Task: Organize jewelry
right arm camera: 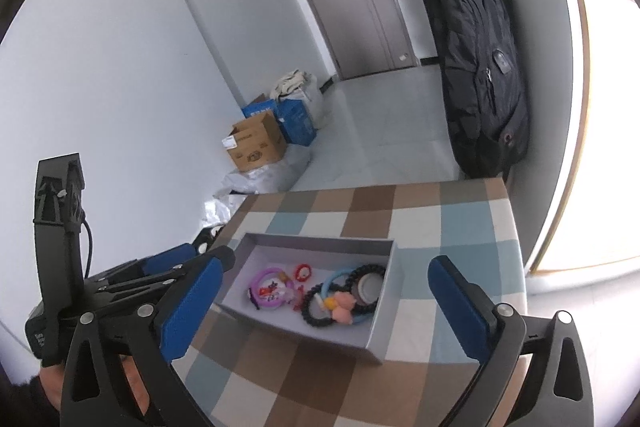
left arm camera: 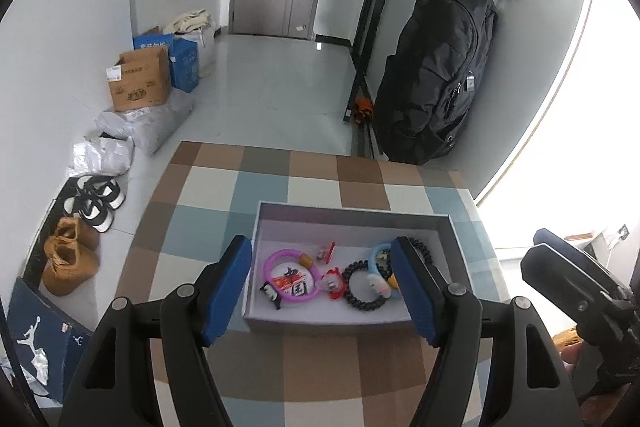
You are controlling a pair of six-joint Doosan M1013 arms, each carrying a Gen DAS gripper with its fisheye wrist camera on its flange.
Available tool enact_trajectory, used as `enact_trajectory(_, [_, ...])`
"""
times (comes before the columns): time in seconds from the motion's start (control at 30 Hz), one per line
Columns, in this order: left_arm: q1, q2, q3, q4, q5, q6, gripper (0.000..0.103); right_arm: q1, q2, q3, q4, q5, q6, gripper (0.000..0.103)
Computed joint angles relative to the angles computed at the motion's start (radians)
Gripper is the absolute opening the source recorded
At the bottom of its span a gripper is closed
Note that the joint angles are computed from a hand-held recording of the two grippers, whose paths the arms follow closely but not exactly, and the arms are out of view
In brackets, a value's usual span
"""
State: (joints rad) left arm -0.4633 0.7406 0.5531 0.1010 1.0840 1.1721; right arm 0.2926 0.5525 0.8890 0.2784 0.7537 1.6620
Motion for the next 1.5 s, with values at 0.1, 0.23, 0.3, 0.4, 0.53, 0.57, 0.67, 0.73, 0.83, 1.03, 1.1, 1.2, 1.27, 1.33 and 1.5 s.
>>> enact_trajectory(0.1, [-0.005, -0.032, 0.057, 0.021, -0.034, -0.017, 0.068, 0.005, -0.023, 0.039, -0.002, -0.033, -0.009, 0.103])
enact_trajectory(0.23, [-0.013, -0.068, 0.118, 0.062, -0.075, -0.033, 0.073, 0.013, -0.048, 0.078, -0.015, -0.076, -0.022, 0.103])
enact_trajectory(0.3, [-0.015, -0.08, 0.14, 0.072, -0.091, -0.038, 0.079, 0.018, -0.057, 0.094, -0.038, -0.095, -0.015, 0.103])
enact_trajectory(0.4, [-0.017, -0.096, 0.169, 0.071, -0.111, -0.035, 0.079, 0.023, -0.067, 0.113, -0.054, -0.115, -0.008, 0.103])
enact_trajectory(0.53, [-0.021, -0.109, 0.191, 0.081, -0.128, -0.033, 0.079, 0.024, -0.073, 0.124, -0.074, -0.12, 0.005, 0.103])
enact_trajectory(0.57, [-0.022, -0.111, 0.194, 0.088, -0.131, -0.037, 0.079, 0.023, -0.073, 0.124, -0.071, -0.117, 0.007, 0.103])
enact_trajectory(0.67, [-0.024, -0.116, 0.203, 0.099, -0.139, -0.047, 0.079, 0.022, -0.073, 0.125, -0.074, -0.112, 0.012, 0.103])
enact_trajectory(0.73, [-0.024, -0.116, 0.203, 0.1, -0.139, -0.046, 0.079, 0.023, -0.074, 0.126, -0.077, -0.113, 0.012, 0.103])
enact_trajectory(0.83, [-0.026, -0.121, 0.211, 0.113, -0.148, -0.052, 0.079, 0.024, -0.075, 0.127, -0.078, -0.115, 0.006, 0.103])
enact_trajectory(1.03, [-0.025, -0.119, 0.205, 0.107, -0.142, -0.052, 0.079, 0.028, -0.071, 0.121, -0.088, -0.105, 0.005, 0.103])
enact_trajectory(1.1, [-0.025, -0.116, 0.199, 0.104, -0.136, -0.052, 0.079, 0.028, -0.072, 0.123, -0.083, -0.108, -0.001, 0.103])
enact_trajectory(1.2, [-0.025, -0.113, 0.195, 0.106, -0.131, -0.058, 0.079, 0.027, -0.072, 0.123, -0.082, -0.106, 0.002, 0.103])
enact_trajectory(1.27, [-0.025, -0.112, 0.193, 0.105, -0.128, -0.057, 0.079, 0.028, -0.071, 0.121, -0.087, -0.103, 0.006, 0.103])
enact_trajectory(1.33, [-0.025, -0.111, 0.192, 0.106, -0.125, -0.061, 0.079, 0.027, -0.073, 0.123, -0.081, -0.105, 0.002, 0.103])
enact_trajectory(1.5, [-0.02, -0.105, 0.184, 0.08, -0.106, -0.058, 0.079, 0.028, -0.072, 0.121, -0.091, -0.1, 0.009, 0.103])
